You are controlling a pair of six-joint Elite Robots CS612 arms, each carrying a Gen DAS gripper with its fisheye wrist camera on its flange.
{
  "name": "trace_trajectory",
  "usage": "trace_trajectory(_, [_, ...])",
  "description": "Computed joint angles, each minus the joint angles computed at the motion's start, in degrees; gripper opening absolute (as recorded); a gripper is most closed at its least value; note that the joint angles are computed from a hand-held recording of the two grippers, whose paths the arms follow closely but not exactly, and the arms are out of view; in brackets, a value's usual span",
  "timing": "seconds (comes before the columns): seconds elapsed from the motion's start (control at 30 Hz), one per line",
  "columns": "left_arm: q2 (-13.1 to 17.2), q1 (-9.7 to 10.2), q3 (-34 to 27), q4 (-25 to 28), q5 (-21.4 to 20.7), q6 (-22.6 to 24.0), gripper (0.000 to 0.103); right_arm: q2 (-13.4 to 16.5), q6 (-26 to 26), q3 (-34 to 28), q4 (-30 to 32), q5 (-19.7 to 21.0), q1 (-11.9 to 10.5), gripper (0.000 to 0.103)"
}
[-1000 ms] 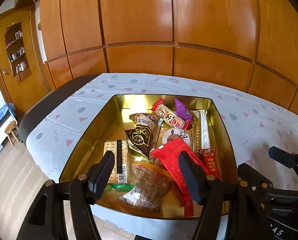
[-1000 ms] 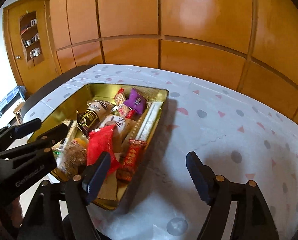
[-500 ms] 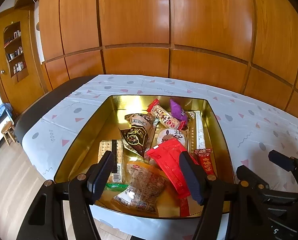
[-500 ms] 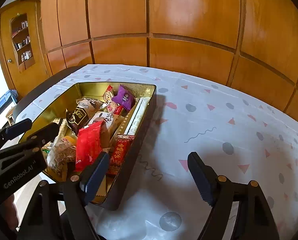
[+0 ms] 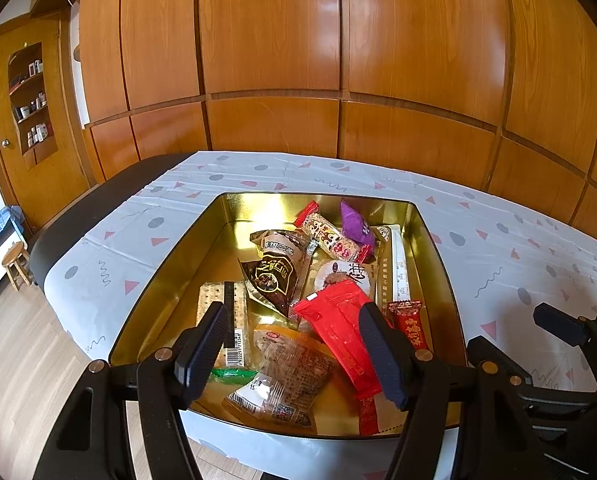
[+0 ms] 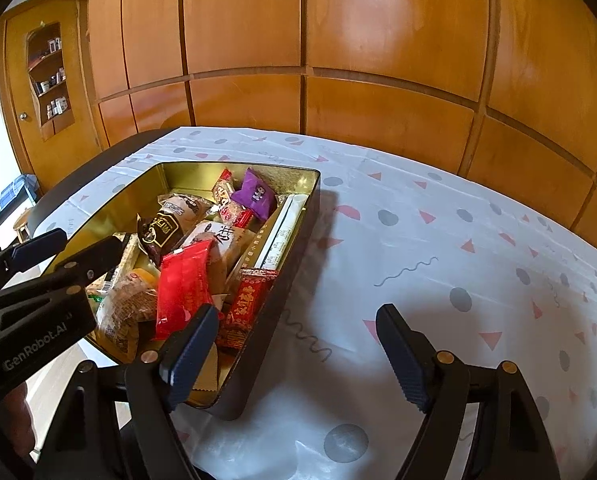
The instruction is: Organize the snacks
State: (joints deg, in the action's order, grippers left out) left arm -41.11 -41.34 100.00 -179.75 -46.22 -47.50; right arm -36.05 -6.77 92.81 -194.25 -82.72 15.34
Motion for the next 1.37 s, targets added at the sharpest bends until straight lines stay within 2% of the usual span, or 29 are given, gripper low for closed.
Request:
trace_trajectory(1.1, [0.0,-0.13,0.1,-0.7,0.5,-0.3,0.069,0.1,-0.2,0.0,0.3,0.4,0.0,0.083])
trace_trajectory(1.2, [0.2,-0.36,0.2,-1.5,2.3,-0.3,0.06,0.1,-0.3,0.0,0.2,0.5,-0.1,0.084])
trace_trajectory(1.27, [0.2,-0.21,0.4,-2.1,1.7,-0.2,0.056,0.1,-0.2,0.1,-0.1,0.6,-0.1,0.084])
trace_trajectory(1.37, [0.0,0.16,0.3,-1.3,0.2,-0.6,0.056,0.1,0.3,0.1,-0.1,1.3,-0.6,0.084])
